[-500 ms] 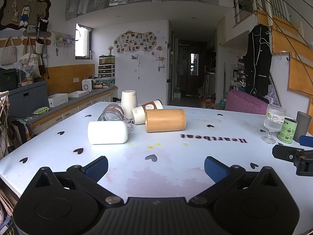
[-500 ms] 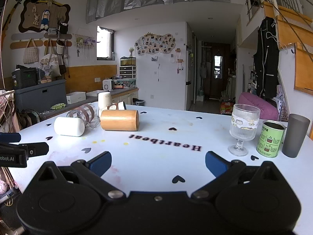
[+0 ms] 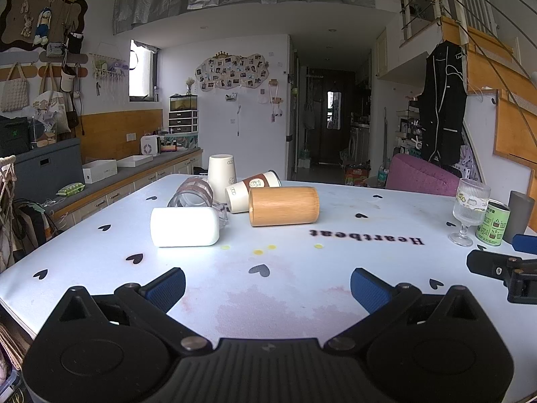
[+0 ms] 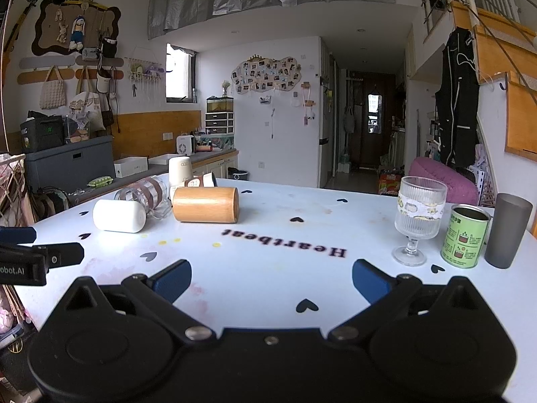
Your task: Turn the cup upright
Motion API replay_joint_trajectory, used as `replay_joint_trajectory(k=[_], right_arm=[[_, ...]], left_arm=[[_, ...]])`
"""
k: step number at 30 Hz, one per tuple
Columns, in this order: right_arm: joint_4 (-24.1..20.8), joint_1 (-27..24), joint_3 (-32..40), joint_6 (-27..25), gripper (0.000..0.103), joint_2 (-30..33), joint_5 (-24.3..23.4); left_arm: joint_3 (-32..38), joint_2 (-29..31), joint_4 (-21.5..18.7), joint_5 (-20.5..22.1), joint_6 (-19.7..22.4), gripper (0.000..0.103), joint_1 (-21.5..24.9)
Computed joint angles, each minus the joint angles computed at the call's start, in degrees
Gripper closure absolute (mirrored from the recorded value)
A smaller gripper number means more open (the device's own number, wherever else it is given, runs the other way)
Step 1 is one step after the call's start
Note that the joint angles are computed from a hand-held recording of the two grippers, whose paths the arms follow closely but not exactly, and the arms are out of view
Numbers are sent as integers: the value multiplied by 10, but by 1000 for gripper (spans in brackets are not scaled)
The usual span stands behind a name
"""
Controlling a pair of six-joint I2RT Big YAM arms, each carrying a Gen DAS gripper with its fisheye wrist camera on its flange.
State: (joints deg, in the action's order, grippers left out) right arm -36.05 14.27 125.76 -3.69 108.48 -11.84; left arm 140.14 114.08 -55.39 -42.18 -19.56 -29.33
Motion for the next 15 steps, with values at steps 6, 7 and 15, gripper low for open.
replay_joint_trajectory(k=[6,7,15], right_arm=[[-3,0,4,-1,0,3,1],[-2,0,4,0,0,2,1],[-4,1,5,-1,0,3,0]], left_arm=[[1,1,-1,1,0,0,0],[2,1,-1,1,0,0,1],[2,1,-2,1,-1,0,1]])
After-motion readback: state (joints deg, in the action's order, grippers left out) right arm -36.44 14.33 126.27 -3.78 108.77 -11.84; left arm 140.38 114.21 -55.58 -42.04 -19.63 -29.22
